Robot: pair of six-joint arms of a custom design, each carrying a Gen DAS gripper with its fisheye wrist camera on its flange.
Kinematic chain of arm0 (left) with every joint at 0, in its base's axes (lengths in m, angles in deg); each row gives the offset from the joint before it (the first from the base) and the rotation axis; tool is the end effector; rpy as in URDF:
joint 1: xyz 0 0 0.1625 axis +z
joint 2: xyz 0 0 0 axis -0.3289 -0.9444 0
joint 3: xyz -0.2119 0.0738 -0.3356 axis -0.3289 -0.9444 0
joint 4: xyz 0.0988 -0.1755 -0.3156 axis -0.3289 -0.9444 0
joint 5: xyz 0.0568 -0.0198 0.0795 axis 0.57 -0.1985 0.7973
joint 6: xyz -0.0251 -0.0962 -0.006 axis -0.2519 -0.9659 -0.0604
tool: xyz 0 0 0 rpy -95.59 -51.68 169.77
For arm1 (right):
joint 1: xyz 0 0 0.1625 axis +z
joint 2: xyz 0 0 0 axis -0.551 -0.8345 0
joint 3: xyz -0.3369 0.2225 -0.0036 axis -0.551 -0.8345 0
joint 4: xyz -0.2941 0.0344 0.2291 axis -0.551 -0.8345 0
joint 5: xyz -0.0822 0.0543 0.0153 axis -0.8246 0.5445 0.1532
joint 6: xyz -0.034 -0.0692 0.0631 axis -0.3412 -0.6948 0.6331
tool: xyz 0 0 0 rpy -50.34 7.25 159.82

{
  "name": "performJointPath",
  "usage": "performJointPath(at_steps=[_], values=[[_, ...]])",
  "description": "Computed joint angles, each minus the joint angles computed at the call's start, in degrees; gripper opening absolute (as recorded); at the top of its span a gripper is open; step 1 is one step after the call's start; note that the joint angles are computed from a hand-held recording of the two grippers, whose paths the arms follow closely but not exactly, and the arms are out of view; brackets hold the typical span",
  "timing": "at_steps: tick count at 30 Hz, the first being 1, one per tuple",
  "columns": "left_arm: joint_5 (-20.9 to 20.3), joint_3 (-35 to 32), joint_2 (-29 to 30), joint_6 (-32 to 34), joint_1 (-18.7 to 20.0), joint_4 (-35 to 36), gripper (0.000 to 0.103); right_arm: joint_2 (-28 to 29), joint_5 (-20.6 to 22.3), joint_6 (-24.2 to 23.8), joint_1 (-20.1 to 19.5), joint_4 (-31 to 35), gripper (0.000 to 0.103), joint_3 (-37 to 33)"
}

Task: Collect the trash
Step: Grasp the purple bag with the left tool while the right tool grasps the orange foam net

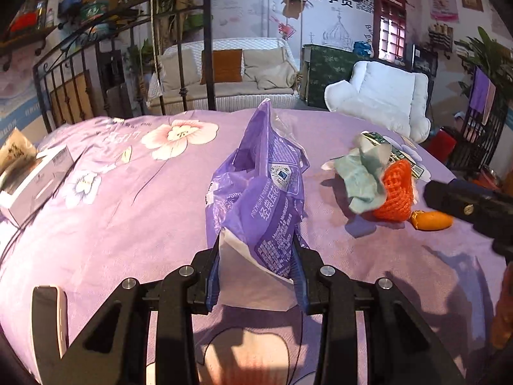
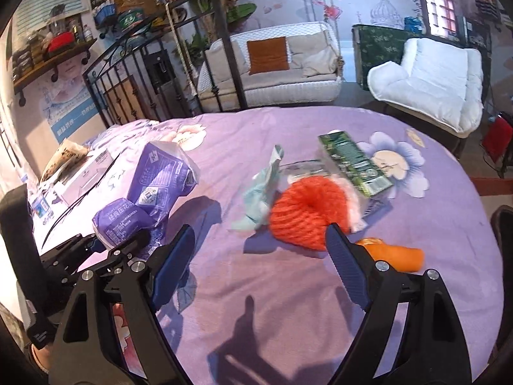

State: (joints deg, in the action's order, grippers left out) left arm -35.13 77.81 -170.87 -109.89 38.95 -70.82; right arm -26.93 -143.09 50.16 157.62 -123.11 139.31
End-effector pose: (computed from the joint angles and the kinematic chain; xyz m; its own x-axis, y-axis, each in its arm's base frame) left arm -0.0621 -0.2561 0.2849 -0.6189 -0.5191 -0.5895 0.3008 0.5366 -0.7884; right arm 0.4280 -0.4336 -0.0476 -0.6292 -0.7114 0.3133 -0.7773 0.5792 -0.2458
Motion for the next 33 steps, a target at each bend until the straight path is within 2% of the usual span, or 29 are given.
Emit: performJointPath(at_steps=[4,9,13,15,19,21,24,25,26,31,33], values=[[-1.1,0.9,-2.5,-1.8,-2.3,1.2,0.037,1.8,-1.5,1.4,0.0,-0.8,0.076,-1.1],[-0.6,1.7,-3.8,-1.2,-2.6,0.1,0.037,2.3,-1.7,0.8,0.3,-0.7,0.067,-1.8],[-0.5,2.4,-5.4,0.2,-3.1,-0.9,0.037,3.0,-4.4,0.7,0.0,-1.5,0.065,-2.9],[-0.5,2.7,-6.2,0.7,-3.6,-1.1,0.037,4.0,-7.2,-0.2,-0.3,-0.8,0.064,-4.3],[-0.9,3.1,-7.5,0.4,-4.8,-1.0,0.037,6.0,-10.3,-1.6,-1.0,3.2,0.052,-6.8],[-0.9,3.2,-8.4,1.0,-4.7,-1.1,0.037,7.4,-12.5,-3.0,-0.9,3.6,0.05,-8.1],[-1.0,3.5,-8.7,1.4,-4.7,-1.8,0.037,8.5,-13.4,-3.9,-1.0,4.6,0.046,-9.6],[-1.1,3.5,-8.7,1.6,-4.7,-2.1,0.037,8.8,-13.5,-3.8,-1.1,5.3,0.038,-10.2],[-1.2,3.6,-8.8,1.9,-4.6,-2.4,0.037,8.9,-13.2,-3.5,-1.4,6.3,0.022,-10.6],[-1.3,3.8,-8.2,2.9,-4.8,-3.9,0.037,6.3,-8.4,-0.5,-2.9,7.4,0.004,-8.4],[-1.1,3.8,-8.0,3.3,-4.8,-4.3,0.037,5.0,-6.9,-0.3,-2.9,6.3,0.003,-6.5]])
